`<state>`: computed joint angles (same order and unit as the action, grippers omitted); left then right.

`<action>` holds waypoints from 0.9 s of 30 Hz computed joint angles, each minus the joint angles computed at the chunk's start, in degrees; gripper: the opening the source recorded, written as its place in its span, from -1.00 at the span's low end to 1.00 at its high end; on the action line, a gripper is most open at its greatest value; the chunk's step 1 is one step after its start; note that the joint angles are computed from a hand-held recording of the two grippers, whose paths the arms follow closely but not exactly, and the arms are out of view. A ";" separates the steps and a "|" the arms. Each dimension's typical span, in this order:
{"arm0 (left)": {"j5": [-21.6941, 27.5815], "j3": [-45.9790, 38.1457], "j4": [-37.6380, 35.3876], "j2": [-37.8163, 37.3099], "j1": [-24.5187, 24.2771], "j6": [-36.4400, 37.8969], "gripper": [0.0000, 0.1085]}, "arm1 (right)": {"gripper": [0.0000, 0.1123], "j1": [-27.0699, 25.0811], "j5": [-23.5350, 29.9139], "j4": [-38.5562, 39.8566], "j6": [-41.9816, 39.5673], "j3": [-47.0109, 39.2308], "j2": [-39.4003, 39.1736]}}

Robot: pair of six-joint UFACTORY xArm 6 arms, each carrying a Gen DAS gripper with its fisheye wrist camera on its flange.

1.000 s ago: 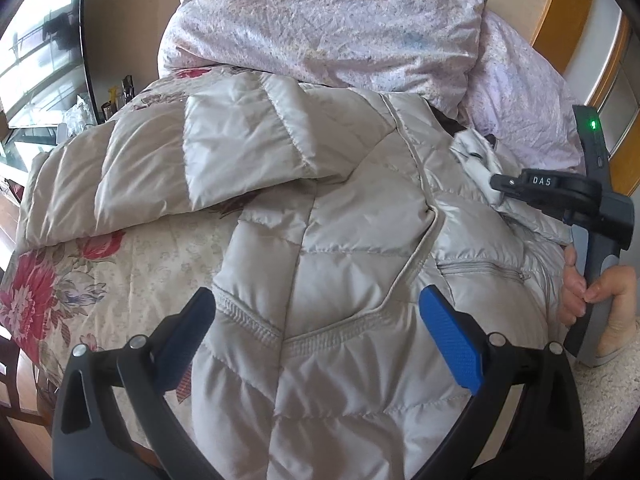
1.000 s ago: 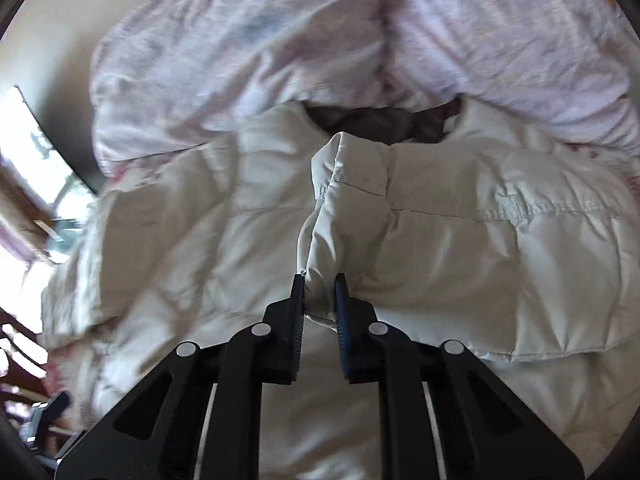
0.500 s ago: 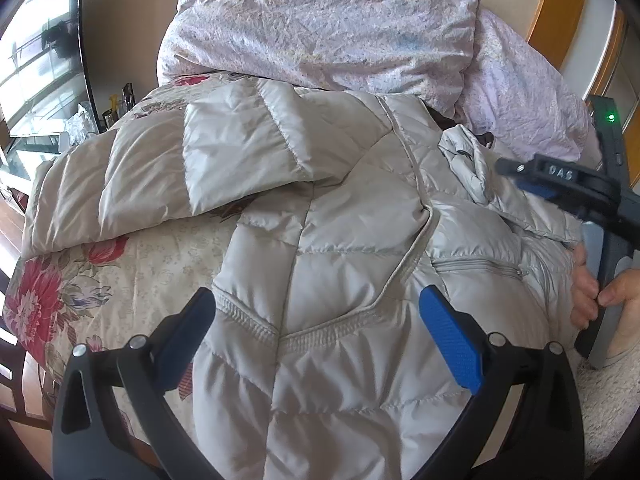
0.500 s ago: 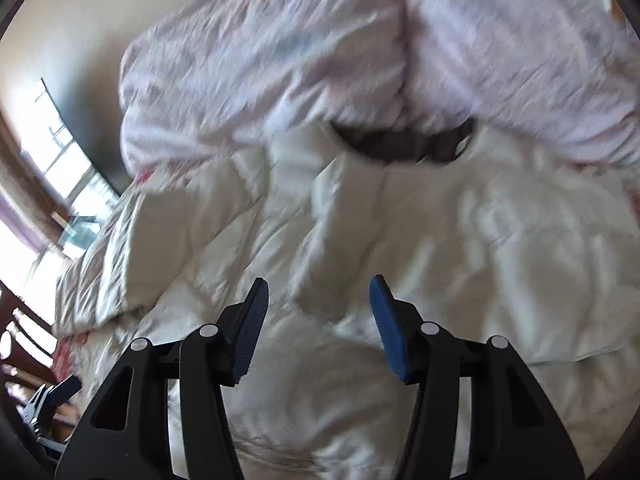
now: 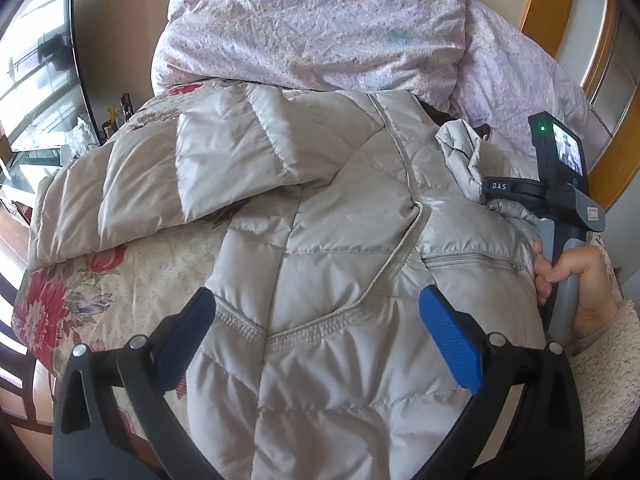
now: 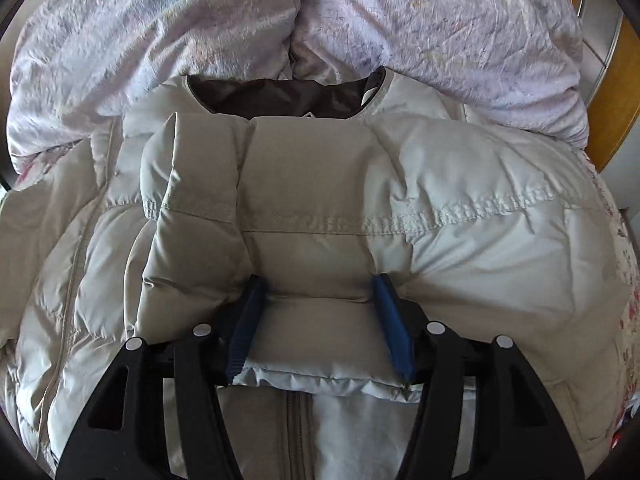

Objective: Fold large clothes
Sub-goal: 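Move the left gripper to the opposite side edge of the jacket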

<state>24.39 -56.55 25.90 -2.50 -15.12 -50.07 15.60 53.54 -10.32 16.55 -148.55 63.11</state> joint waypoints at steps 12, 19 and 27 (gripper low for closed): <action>4.40 -2.75 6.06 1.20 -1.02 -5.77 0.85 | 0.14 -0.04 -6.40 -3.58 3.23 9.36 -4.62; 5.36 -1.40 4.30 -0.30 0.79 -6.39 0.85 | 0.22 0.05 -13.92 -9.37 7.64 19.68 -9.59; 3.52 3.46 -7.43 -3.39 8.46 0.79 0.85 | 0.24 -0.09 -16.28 -10.13 9.15 23.25 -11.55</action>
<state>27.91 -53.09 18.47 -5.89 -6.67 -49.28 15.51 37.25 -20.45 25.71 -125.30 51.56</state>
